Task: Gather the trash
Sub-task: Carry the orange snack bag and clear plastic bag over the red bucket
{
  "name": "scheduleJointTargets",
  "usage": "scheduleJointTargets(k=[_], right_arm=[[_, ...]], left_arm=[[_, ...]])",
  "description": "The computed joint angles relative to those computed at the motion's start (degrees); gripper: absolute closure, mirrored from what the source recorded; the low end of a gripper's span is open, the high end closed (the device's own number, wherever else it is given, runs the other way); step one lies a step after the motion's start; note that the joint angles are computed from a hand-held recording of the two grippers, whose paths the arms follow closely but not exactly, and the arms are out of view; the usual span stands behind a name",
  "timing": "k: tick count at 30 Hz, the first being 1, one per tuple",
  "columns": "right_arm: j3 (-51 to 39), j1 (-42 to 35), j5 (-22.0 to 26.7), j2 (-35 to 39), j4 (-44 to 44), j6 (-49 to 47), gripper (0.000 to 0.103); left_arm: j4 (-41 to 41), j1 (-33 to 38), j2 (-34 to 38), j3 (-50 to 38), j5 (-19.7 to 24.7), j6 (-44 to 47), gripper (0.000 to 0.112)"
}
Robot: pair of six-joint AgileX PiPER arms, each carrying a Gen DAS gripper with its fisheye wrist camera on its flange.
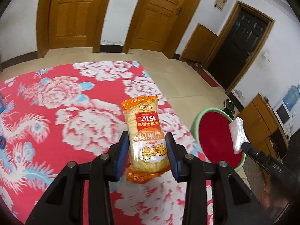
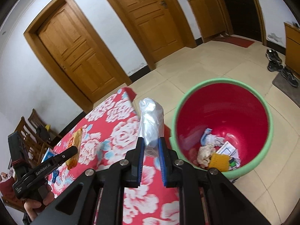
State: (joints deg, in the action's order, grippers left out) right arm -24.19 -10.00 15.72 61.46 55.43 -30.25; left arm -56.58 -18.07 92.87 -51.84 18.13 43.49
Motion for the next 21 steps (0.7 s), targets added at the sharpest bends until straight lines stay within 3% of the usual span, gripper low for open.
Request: scheduleJointTargets(k=[7, 12, 21], right_arm=[[2.13, -12.75, 6.67, 1.31, 13.98, -19.27, 0.086], [3.0, -19.22, 9.06, 2.58, 17.48, -25.6, 0.086], [3.62, -27.8, 12.12, 8.64, 24.92, -37.57, 0.086]], left_arm=[[2.36, -5.98, 3.84, -3.94, 0.27, -2.61, 0.073], [2.85, -9.5, 7.8, -7.74, 1.11, -3.2, 0.073], [11.93, -15.94, 13.53, -14.33, 1.39, -12.42, 0.073]])
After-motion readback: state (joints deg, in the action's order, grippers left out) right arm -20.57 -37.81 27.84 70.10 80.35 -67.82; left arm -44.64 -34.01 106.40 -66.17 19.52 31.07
